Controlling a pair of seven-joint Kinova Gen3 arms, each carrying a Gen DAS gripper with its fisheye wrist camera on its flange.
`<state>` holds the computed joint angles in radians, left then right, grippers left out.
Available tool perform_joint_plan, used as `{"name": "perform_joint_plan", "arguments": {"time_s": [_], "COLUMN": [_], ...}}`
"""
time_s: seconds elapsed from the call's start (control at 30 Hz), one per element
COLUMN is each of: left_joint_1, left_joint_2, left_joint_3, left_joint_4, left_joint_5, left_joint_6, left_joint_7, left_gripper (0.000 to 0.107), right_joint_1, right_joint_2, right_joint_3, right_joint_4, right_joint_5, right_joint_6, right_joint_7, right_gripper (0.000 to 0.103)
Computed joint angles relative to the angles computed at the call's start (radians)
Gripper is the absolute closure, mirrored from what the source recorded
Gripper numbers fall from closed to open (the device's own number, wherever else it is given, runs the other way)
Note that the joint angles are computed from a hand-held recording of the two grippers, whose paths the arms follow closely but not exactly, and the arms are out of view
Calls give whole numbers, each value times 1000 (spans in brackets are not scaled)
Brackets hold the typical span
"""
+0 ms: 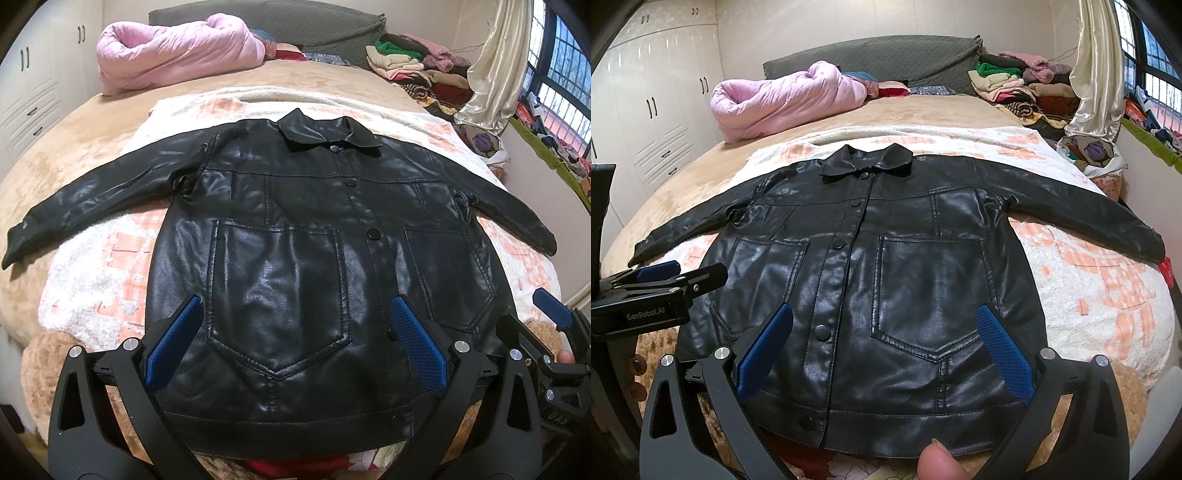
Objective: Fold large clothes
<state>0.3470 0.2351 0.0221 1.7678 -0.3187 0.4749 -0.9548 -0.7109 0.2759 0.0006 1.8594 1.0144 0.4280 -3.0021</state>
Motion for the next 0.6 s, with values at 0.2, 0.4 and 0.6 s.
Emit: {"name": "perform_joint_plan", "arguments": {"time_s": [0.2,0.4,0.6], "left_joint_1": [-1,-23,-72], "left_joint_2": [13,42,87], "left_joint_3": [5,5,27], "left_joint_4": [-10,-42,-121], "left_joint_5": [11,39,131], "left_joint_6": [-4,-18,11], "left_joint_7": [-4,-44,-127], "left_gripper": [13,13,13], "right_joint_1": [3,31,78], "right_joint_2": [6,26,47], "right_joint_3": [3,7,9], "right_joint_4": [-7,-45,-104], "right_joint_5": [-4,-77,-209], "right_joint_6": [-8,-25,-38], "right_joint_7": [7,86,249], "right_gripper": [4,4,4]}}
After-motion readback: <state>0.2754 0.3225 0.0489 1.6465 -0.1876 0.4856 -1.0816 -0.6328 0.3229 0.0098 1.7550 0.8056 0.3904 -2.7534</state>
